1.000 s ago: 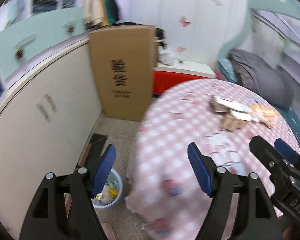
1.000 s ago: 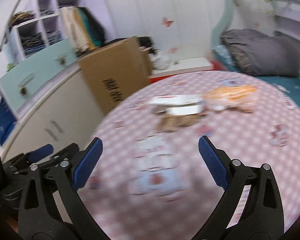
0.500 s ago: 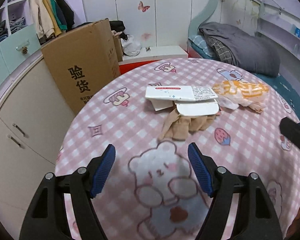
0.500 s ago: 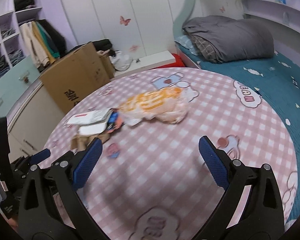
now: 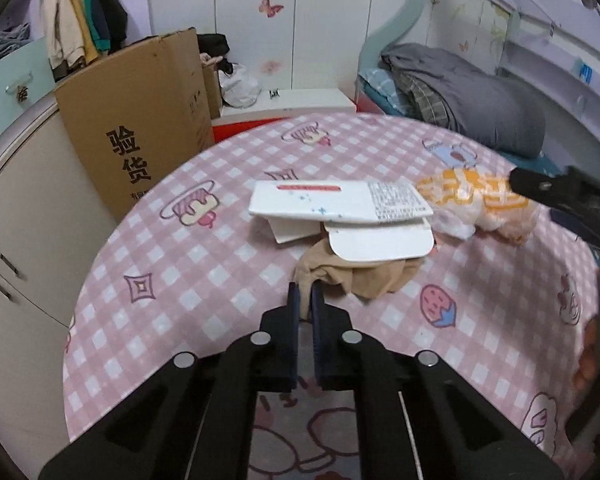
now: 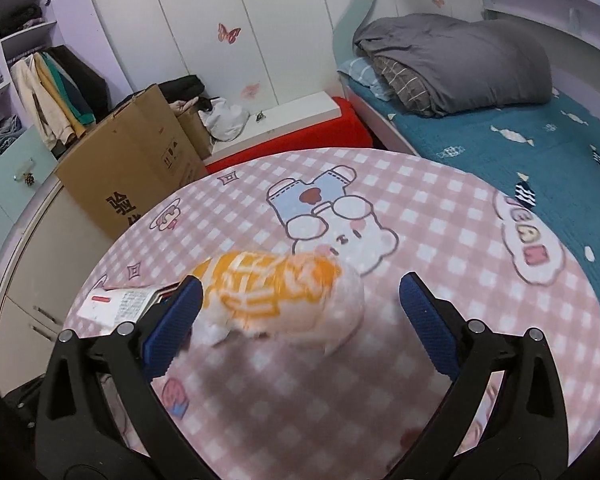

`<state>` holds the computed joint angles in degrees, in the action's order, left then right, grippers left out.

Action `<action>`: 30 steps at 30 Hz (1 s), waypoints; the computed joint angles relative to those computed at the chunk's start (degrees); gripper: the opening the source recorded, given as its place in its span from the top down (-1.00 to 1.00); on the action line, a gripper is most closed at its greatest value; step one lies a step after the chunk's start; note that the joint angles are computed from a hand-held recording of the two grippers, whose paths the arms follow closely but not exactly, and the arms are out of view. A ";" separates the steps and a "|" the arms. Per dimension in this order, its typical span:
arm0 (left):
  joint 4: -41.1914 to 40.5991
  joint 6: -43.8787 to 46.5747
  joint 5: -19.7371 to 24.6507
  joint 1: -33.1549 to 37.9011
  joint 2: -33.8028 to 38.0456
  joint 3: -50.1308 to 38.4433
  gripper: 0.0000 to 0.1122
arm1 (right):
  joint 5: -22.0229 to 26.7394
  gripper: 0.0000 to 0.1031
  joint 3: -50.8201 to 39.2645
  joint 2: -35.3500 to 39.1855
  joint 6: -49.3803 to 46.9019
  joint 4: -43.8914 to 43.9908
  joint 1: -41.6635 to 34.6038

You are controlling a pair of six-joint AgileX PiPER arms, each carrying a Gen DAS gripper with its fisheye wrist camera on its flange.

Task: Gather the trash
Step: 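Grasp the orange-white bread bag with the right tool while the left tool grasps the beige stocking, then carry the bag and stocking over the bin and open both tools to drop them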

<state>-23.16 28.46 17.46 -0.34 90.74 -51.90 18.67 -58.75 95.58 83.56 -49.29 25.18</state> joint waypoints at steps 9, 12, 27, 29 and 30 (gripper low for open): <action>-10.59 10.03 2.35 3.84 -7.50 3.78 0.92 | -3.15 0.30 5.00 -4.51 -3.93 4.26 0.39; -14.46 14.14 4.43 6.16 -11.58 5.37 0.92 | 0.09 0.32 7.56 -9.04 4.60 -3.47 4.31; -26.93 29.68 26.33 33.18 -29.53 7.39 0.91 | 20.10 0.33 -1.80 -13.12 12.10 -8.98 29.82; -29.28 33.79 30.79 40.20 -29.79 6.74 0.91 | 21.40 0.32 -4.63 -11.09 11.94 -9.11 32.58; -30.15 35.25 32.64 43.04 -29.42 6.26 0.91 | 21.79 0.32 -6.87 -9.41 11.34 -8.80 34.07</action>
